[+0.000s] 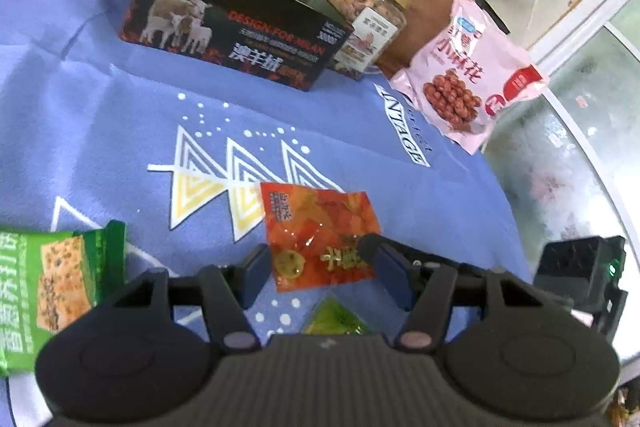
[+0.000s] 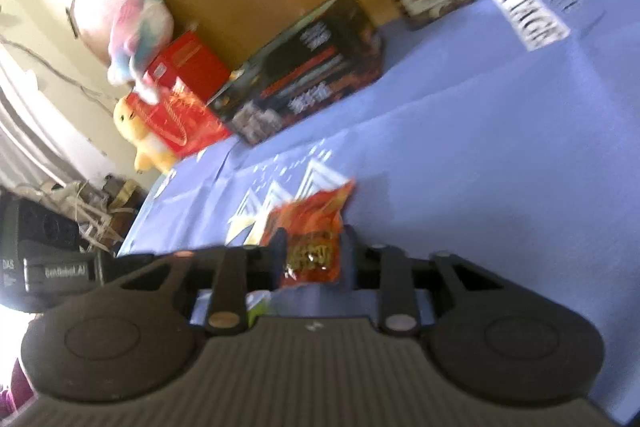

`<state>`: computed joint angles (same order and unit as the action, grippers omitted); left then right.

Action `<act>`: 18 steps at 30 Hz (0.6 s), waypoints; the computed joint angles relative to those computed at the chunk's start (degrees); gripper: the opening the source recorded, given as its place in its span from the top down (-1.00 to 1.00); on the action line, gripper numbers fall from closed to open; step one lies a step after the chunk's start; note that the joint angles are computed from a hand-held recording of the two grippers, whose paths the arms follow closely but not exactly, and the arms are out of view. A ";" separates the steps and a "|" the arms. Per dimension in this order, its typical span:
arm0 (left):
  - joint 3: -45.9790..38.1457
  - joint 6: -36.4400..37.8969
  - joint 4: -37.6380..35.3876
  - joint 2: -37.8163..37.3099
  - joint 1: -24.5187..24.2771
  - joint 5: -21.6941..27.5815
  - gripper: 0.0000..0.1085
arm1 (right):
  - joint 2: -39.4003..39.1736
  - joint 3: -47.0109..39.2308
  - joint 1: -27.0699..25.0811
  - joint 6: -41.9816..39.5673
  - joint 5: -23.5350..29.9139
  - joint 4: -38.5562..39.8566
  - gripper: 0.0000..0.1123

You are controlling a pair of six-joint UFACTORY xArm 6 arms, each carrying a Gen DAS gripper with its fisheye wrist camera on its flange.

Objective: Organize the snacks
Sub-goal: 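Grasp the orange-red snack packet with the left gripper, then lift the orange-red packet off the cloth with the left gripper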

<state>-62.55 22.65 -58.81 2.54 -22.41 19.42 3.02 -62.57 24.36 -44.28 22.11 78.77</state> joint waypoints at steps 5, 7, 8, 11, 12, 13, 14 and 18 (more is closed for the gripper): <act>1.80 -2.39 0.02 -1.39 0.27 -3.07 -0.21 | 0.89 -0.53 -2.35 5.07 7.91 7.38 0.80; 0.63 4.35 -7.82 -1.62 1.91 1.76 0.50 | 0.40 -0.11 -1.97 4.53 9.60 9.59 0.82; 0.36 5.92 -9.42 -1.72 1.91 2.07 0.63 | 0.07 -0.15 -1.02 4.37 8.66 9.31 0.82; 1.24 8.72 -9.62 -3.35 0.83 -0.38 0.76 | -0.40 -1.27 2.05 2.92 4.85 8.02 0.82; 1.69 8.96 -9.40 -3.97 0.53 -1.45 0.76 | -0.28 -1.77 2.68 2.48 3.84 7.68 0.82; 2.02 9.70 -10.07 -4.53 0.53 -1.88 0.76 | -0.22 -2.20 3.08 2.12 3.33 7.73 0.82; 2.18 10.83 -11.54 -5.07 0.91 -1.53 0.76 | -0.18 -2.61 3.35 1.83 3.11 7.85 0.82; 3.10 12.34 -13.86 -6.07 2.45 -0.74 0.77 | 0.09 -3.46 4.73 -0.19 -0.55 7.68 0.83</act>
<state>-59.44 34.99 -72.67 -3.54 -19.95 18.68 3.11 -66.03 29.09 -44.47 21.57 86.45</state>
